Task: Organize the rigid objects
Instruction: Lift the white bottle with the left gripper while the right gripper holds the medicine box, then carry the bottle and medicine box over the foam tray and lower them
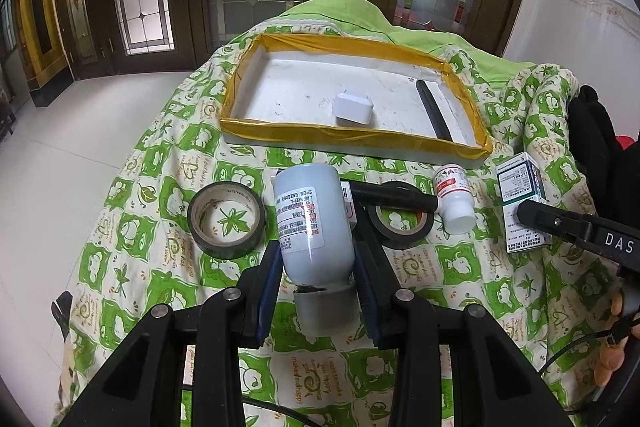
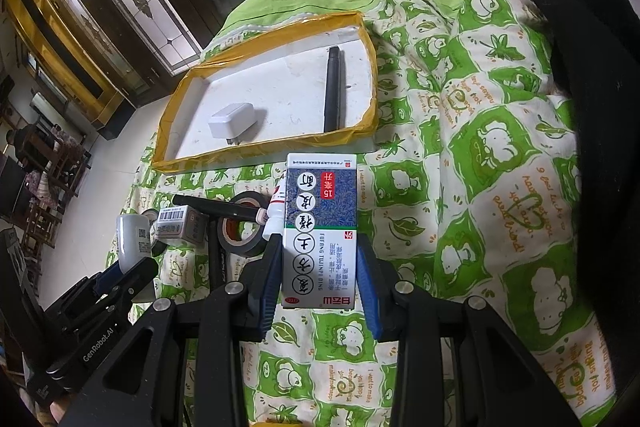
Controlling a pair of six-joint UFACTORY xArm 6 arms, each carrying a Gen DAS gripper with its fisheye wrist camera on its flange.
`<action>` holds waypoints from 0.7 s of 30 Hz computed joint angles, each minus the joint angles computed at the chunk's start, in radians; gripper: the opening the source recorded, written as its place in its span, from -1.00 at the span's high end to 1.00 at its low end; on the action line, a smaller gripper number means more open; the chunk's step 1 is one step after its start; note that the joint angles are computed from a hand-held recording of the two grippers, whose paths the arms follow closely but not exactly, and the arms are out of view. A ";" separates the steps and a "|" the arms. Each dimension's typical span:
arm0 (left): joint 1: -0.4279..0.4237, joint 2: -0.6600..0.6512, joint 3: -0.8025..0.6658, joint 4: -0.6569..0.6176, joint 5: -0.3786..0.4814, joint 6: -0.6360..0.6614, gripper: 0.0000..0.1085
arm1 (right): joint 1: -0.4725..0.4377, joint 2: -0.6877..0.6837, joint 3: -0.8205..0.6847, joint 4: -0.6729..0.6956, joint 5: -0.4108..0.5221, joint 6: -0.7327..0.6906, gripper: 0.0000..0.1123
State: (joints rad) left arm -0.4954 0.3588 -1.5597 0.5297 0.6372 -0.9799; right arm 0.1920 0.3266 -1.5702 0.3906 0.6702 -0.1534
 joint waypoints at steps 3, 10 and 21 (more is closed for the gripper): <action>0.004 0.001 -0.009 0.002 0.006 0.004 0.31 | 0.003 0.001 -0.002 -0.005 -0.007 0.000 0.40; 0.016 0.024 -0.058 0.010 0.035 0.028 0.31 | 0.006 0.024 -0.045 -0.010 -0.003 -0.006 0.40; 0.051 0.106 -0.202 -0.007 0.081 0.103 0.31 | 0.016 0.113 -0.197 -0.034 0.036 -0.009 0.40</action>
